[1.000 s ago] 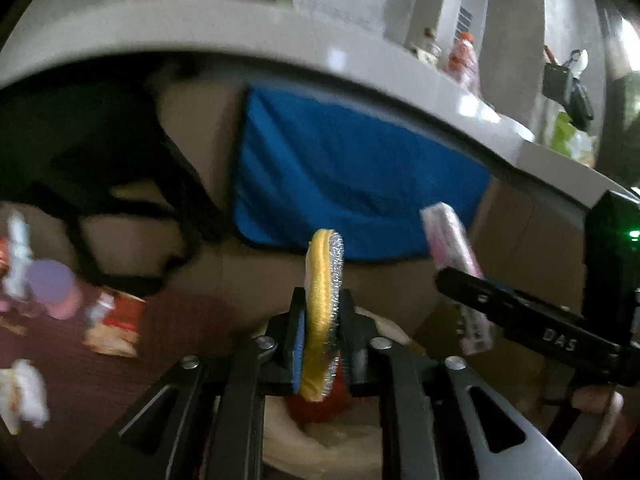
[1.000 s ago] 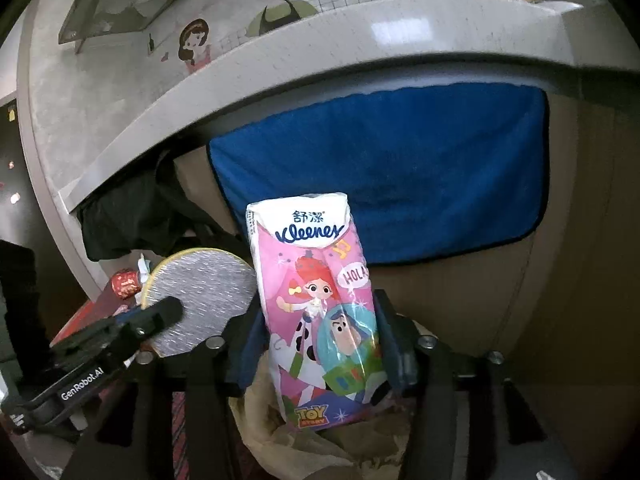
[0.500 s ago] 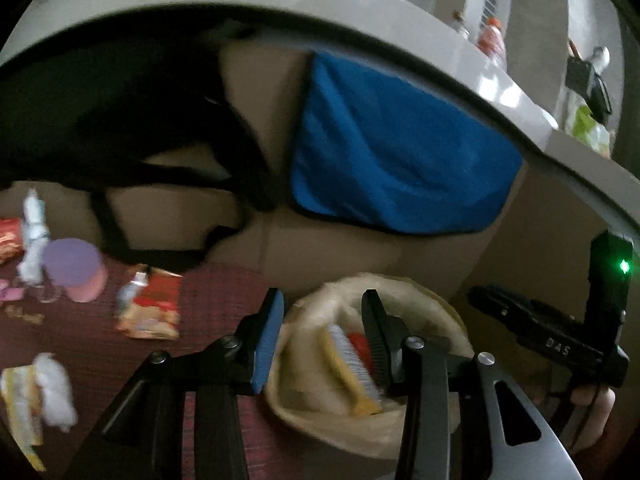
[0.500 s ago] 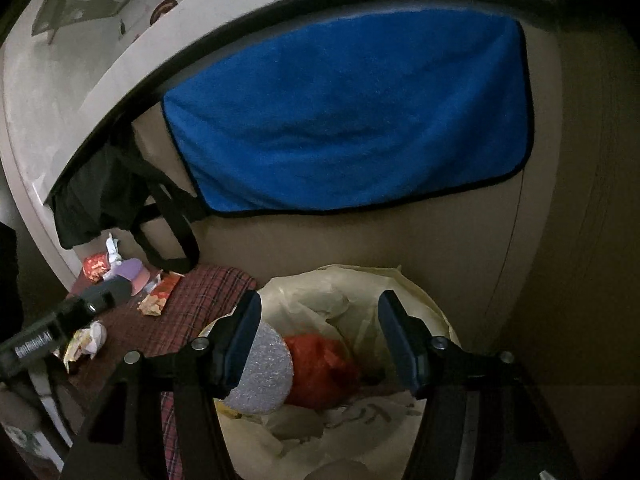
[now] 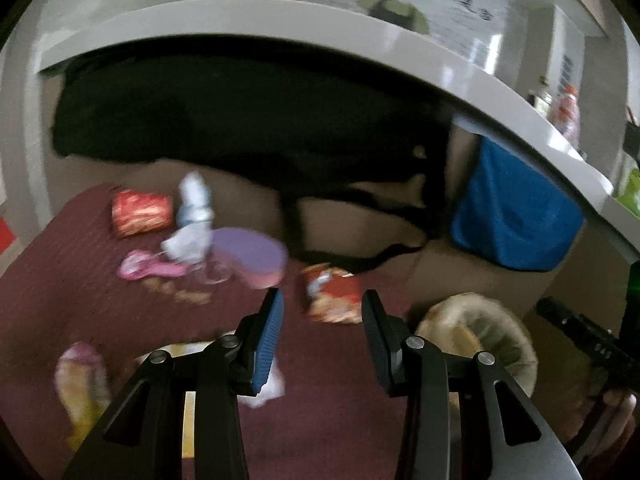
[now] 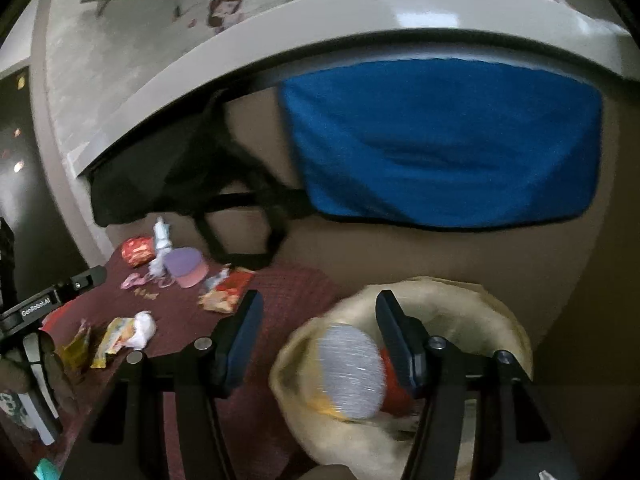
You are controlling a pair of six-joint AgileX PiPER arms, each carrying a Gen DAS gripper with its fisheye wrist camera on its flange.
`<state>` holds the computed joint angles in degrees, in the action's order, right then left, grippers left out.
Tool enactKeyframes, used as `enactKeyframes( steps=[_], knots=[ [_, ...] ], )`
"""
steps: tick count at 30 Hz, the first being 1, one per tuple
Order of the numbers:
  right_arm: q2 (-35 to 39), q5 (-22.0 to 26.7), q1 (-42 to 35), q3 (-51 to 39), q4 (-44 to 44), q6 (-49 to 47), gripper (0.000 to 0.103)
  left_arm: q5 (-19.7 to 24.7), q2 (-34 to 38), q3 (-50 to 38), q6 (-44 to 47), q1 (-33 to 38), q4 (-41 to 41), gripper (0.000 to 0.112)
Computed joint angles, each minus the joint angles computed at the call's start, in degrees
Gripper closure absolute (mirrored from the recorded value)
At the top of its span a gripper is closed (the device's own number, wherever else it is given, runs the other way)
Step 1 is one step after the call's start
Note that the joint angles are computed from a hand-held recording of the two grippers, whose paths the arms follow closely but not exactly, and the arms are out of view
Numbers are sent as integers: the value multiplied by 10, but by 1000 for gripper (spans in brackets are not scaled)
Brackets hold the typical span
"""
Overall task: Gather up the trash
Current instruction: 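Open both tools to drop the Kleenex pack and silver disc into the bin, then move the right tool to the white tissue and close on it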
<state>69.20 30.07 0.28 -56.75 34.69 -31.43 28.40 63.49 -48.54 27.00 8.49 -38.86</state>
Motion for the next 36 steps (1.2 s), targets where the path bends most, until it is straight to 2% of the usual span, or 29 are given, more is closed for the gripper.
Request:
enactKeyframes(
  steps=[4,7,11,15,20,26,31,33,34,36],
  knots=[
    [5,-50,125,2,-162,183,48,85,-13,27,169,163,-126,70],
    [22,-63,200,-4,-253,290,48,151,-5,26,249,275,-176,70],
    [62,-71,282,-21,-299,360,48,221,23,15,317,398,-211,70],
    [123,-72,344,-52,-289,371,48,271,58,5,360,480,-222,70],
    [209,-60,401,-111,-356,430,50,306,87,2,388,535,-223,70],
    [311,-34,419,-200,-351,410,58,355,107,1,420,584,-225,70],
    [395,-1,427,-285,-391,432,58,380,118,-1,421,598,-219,70],
    [414,15,423,-306,-372,413,59,384,116,1,423,597,-217,70],
    [423,26,416,-315,-333,381,60,386,113,2,424,596,-216,70],
    [424,30,409,-312,-295,351,69,390,108,7,427,593,-217,70]
  ],
)
